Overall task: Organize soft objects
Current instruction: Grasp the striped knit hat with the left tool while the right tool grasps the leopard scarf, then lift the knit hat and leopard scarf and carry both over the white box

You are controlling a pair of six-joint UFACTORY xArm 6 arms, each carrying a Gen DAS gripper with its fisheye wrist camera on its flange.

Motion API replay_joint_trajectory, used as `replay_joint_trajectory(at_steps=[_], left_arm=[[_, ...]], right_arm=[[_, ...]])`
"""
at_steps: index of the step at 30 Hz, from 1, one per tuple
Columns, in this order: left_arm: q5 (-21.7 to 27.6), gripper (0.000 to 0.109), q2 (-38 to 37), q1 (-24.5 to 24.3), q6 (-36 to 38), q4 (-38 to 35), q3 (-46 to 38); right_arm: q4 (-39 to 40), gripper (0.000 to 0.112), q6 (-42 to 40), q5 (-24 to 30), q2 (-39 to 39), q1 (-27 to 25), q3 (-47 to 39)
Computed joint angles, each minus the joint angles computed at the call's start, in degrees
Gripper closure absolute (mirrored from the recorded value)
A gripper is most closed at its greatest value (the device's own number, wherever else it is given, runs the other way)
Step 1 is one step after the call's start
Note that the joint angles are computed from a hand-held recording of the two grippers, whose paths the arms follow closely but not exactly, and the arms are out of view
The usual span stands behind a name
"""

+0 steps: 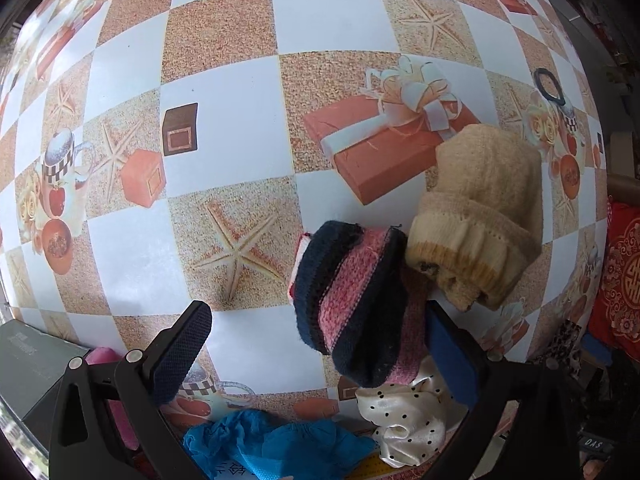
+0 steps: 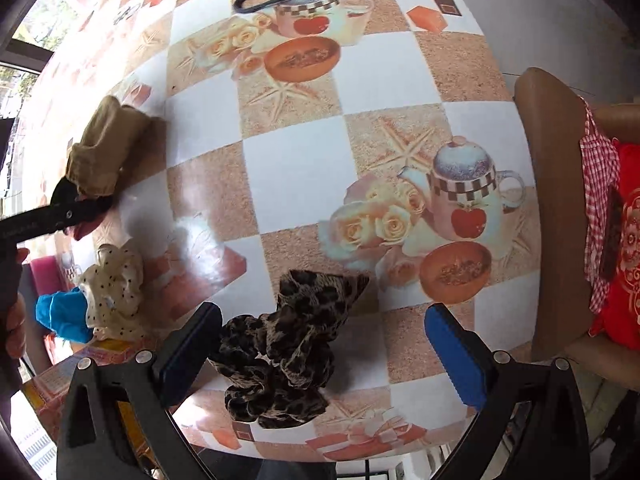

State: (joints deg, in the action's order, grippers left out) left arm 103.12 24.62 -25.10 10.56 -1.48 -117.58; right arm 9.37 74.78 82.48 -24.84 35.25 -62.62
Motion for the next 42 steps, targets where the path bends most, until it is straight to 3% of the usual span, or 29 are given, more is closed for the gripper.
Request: replay_joint_trajectory(at_steps=[5,10,18,20,21,22,24,26,27,34,42], left_arm=[[-2.0,0.006,-1.5,-0.3,-0.3,0.7,3.5],[-3.1,0.006,-2.0,-1.9,0.4,2.2,4.5],[-4.5,0.006,-1.7,-3.0,-0.6,1.9,5.3],[-5.7,0.01,-3.3,-2.8,-1.0,1.5,7.3],[-6.7,0.017,-4.2,-2.9,-1.0,1.3,8.4],[-7.7,0.022,-5.2,-3.0,-0.5,1.1,9.4],[-9.6,0.059,-7.3,-2.9,2.3,-0.3,11.2],[-8.5,0.071,-7.2,-2.8,3.3,-1.8,10.3],[-8.8,0.072,-7.5,-2.7,3.1,-2.2,10.4],[-8.8,0.073,-10.2,-1.3,4.0,-2.0,10.0],[-8.2,0.073,-14.4,-3.0,6.0,-4.6,8.2]], right_arm=[[1.5,0.01,-0.2,-1.4,4.7,2.9,-0.2],[-1.3,0.01,0.5,0.5,6.6,7.5,-1.0],[1.5,0.009,-1.5,0.5,8.6,7.7,-2.8],[1.5,0.01,0.3,0.5,8.9,9.8,-3.3],[1.1,0.012,0.8,0.9,9.0,10.6,-3.6],[0.7,0.017,1.2,0.8,8.6,11.1,-3.3],[-0.2,0.032,1.7,1.5,8.5,12.1,-4.4],[-2.1,0.073,2.2,2.1,8.4,13.3,-5.8],[-2.4,0.078,2.3,1.7,7.7,13.5,-5.5],[-5.0,0.079,7.8,-2.4,2.9,14.3,-3.4],[-7.8,0.079,13.3,0.3,-1.6,15.5,-3.8]])
